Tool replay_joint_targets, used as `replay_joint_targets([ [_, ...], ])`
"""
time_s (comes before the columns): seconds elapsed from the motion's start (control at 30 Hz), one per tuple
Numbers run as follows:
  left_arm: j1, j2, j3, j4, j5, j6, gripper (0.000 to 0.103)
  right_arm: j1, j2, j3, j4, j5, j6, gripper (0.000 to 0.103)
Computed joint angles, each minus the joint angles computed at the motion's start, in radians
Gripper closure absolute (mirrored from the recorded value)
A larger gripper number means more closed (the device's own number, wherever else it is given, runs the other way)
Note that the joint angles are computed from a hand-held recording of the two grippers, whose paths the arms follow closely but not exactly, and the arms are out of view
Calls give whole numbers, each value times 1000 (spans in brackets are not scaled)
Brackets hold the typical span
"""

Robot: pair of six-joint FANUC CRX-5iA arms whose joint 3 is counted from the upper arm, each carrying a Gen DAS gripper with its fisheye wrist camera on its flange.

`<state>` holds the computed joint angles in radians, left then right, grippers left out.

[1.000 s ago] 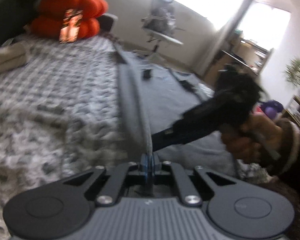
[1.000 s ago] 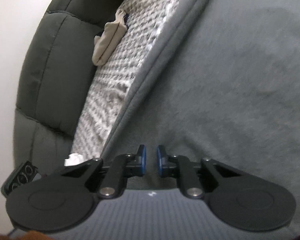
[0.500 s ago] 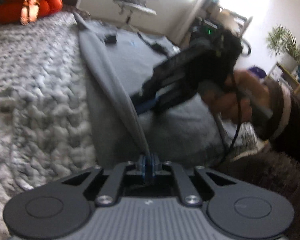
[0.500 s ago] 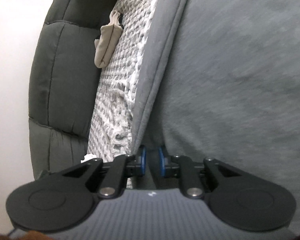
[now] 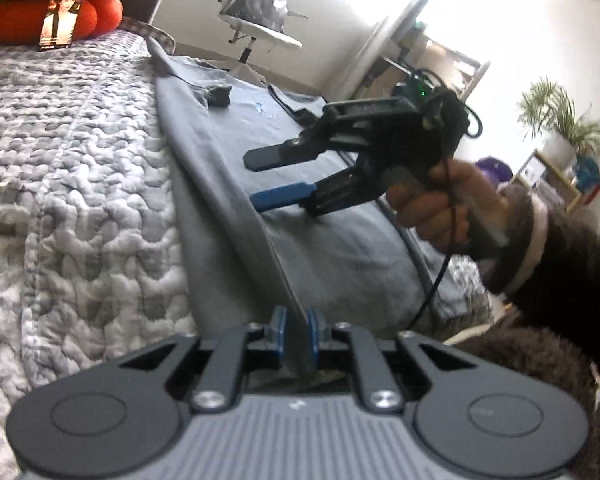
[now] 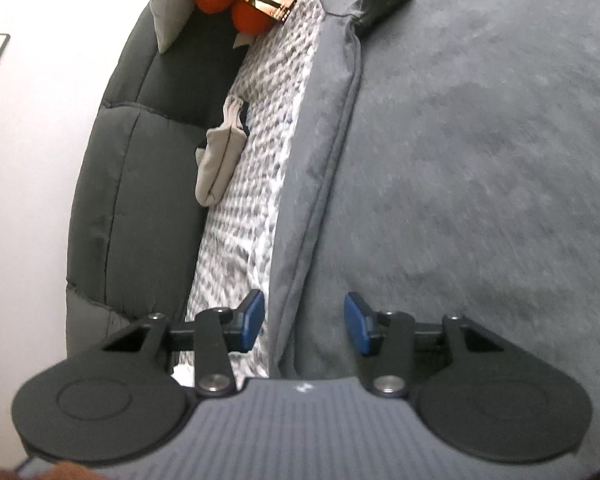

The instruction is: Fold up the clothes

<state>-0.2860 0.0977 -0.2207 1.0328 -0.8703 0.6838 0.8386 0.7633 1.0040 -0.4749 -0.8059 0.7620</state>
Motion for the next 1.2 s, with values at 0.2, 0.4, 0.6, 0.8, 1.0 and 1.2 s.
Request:
replay_joint_targets([
  [0.2, -22, 3, -11, 44, 86, 2, 87, 20, 25, -1, 102, 79, -83, 74],
  [0.4, -48, 24, -12, 107, 179, 0, 83, 32, 35, 22, 187, 67, -74, 98],
  [0.6, -53, 54, 22, 91, 214, 8, 77, 33, 44, 53, 242, -17, -76, 97],
  [0.8, -62, 94, 74, 58, 243, 13, 73, 13, 53, 60, 201, -28, -78, 86],
  [1.0, -72, 145, 132, 52, 272, 15, 72, 9, 59, 33, 272, 80, -135, 56],
  [1.2, -79, 207, 200, 46, 270, 29, 72, 8, 155, 146, 359, 90, -190, 84],
])
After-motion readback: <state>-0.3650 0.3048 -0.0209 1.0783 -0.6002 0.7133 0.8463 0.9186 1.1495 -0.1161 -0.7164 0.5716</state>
